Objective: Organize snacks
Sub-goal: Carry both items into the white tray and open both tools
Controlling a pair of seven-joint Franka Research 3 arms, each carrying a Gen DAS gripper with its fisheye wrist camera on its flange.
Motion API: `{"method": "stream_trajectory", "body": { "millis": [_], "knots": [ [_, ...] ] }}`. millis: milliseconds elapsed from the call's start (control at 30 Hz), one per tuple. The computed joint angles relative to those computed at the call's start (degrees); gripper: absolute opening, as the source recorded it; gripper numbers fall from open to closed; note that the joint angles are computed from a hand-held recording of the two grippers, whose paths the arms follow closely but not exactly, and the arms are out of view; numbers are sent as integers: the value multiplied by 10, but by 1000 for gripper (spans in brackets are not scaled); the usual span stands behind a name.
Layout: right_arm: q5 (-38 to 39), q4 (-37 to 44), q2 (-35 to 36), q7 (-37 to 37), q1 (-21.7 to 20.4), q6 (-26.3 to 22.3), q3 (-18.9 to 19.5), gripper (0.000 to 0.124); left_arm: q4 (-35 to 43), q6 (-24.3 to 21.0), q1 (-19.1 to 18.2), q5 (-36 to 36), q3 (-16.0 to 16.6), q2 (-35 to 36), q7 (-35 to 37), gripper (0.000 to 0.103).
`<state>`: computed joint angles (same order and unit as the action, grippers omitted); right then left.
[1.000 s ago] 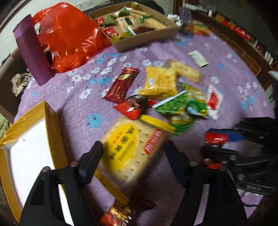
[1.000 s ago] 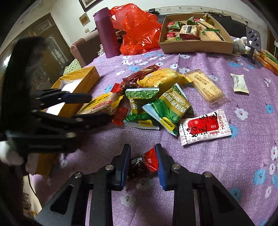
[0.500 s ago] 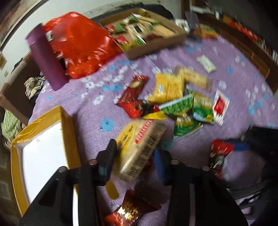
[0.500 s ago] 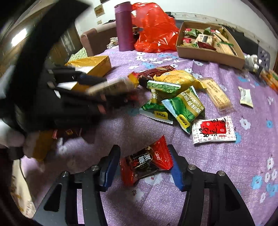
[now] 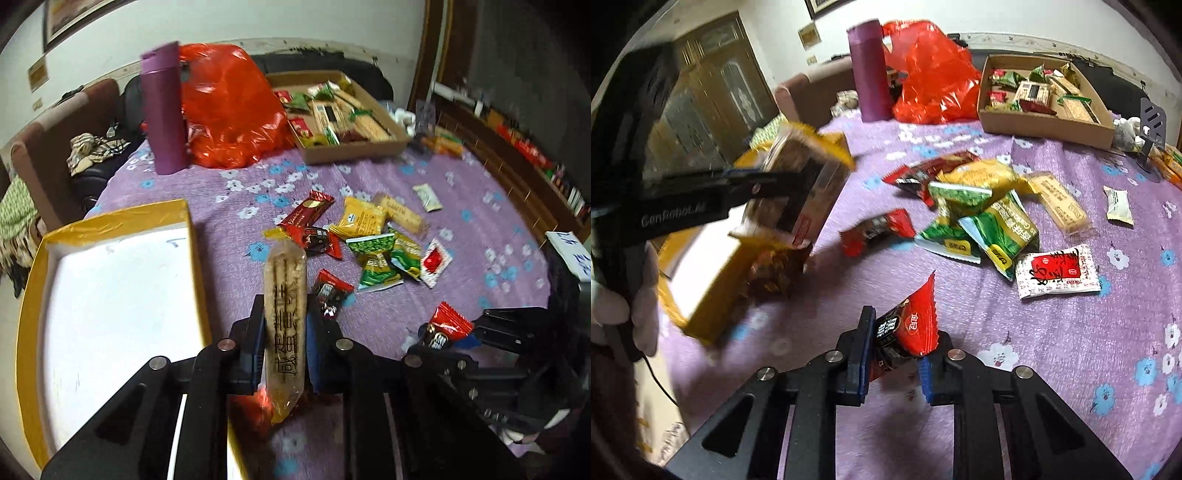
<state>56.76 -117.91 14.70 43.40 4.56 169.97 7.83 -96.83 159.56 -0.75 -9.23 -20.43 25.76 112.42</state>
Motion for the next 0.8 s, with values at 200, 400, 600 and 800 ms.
{"method": "stream_trajectory", "body": {
  "millis": [200,400,600,800],
  "knots": [
    [53,-6,-27,-42,6,-2,10,19,-83,43,109,-180,-98,-59,129,16],
    [54,9,-40,-51,38,-21,4,19,-139,68,200,-428,-164,-125,304,16],
    [-1,58,-14,-7,68,-57,7,19,-168,94,212,-569,-138,-157,381,17],
    [-62,99,19,40,91,-67,15,19,-179,107,188,-616,-90,-158,394,17]
  ]
}}
